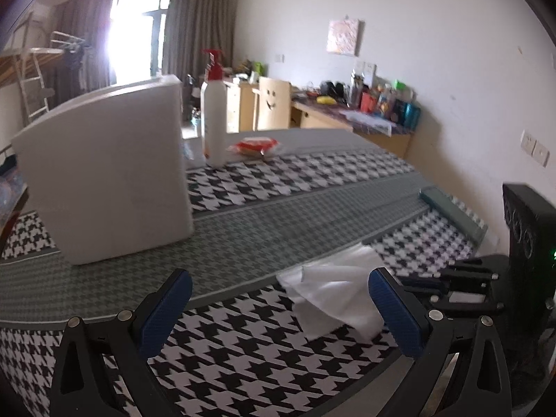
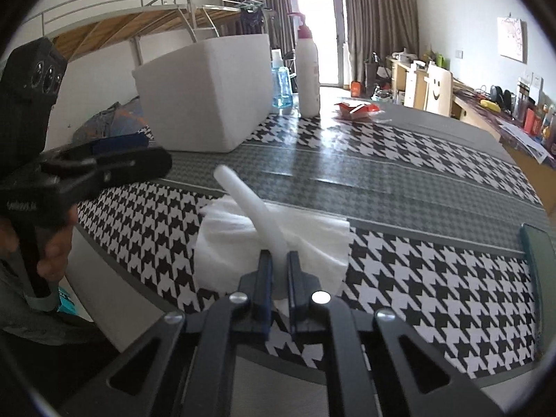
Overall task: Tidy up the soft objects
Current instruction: 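Close the left tool on the tissue edge while the right tool holds it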
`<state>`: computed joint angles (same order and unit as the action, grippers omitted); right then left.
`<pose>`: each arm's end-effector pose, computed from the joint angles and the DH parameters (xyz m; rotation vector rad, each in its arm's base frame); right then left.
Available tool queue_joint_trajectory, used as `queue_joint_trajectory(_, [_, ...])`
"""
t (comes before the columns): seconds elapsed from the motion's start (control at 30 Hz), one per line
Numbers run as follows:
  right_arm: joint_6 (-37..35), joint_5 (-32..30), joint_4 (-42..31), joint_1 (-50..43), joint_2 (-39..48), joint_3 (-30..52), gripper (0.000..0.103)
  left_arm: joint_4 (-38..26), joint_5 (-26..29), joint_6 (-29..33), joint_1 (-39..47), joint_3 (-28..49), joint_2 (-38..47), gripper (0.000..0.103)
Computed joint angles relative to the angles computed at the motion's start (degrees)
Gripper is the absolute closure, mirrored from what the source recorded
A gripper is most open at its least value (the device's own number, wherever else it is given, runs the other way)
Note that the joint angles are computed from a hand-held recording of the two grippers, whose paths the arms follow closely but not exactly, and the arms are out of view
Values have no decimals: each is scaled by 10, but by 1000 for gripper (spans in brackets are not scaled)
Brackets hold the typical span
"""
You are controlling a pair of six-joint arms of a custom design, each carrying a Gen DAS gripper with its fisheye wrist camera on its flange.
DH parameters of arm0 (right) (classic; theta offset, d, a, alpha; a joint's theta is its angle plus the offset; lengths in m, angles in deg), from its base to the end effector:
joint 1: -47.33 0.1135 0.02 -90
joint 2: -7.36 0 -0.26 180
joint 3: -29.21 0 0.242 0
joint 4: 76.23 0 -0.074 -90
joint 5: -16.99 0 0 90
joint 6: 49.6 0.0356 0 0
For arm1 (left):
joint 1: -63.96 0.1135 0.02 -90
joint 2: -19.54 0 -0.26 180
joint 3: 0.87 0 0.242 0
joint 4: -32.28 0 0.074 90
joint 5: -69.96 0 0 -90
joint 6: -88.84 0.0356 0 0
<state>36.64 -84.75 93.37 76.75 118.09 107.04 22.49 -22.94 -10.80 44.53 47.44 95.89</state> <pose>0.3400 0.2001 0.1506 -0.7710 2.2227 0.4609 0.2446 -0.0844 0.1852 0.1634 2.2332 -0.2202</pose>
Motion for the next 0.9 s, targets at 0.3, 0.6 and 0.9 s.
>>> queue_joint_trajectory(0.3, [13, -17, 9, -9, 4, -8, 93, -28, 13, 58, -21, 37, 65, 13])
queue_joint_trajectory(0.6, [14, -31, 15, -14, 8, -13, 93, -30, 27, 85, -36, 74, 129, 24])
queue_joint_trajectory(0.9, [9, -37, 25, -16, 10, -19, 92, -67, 39, 101, -41, 126, 187, 47])
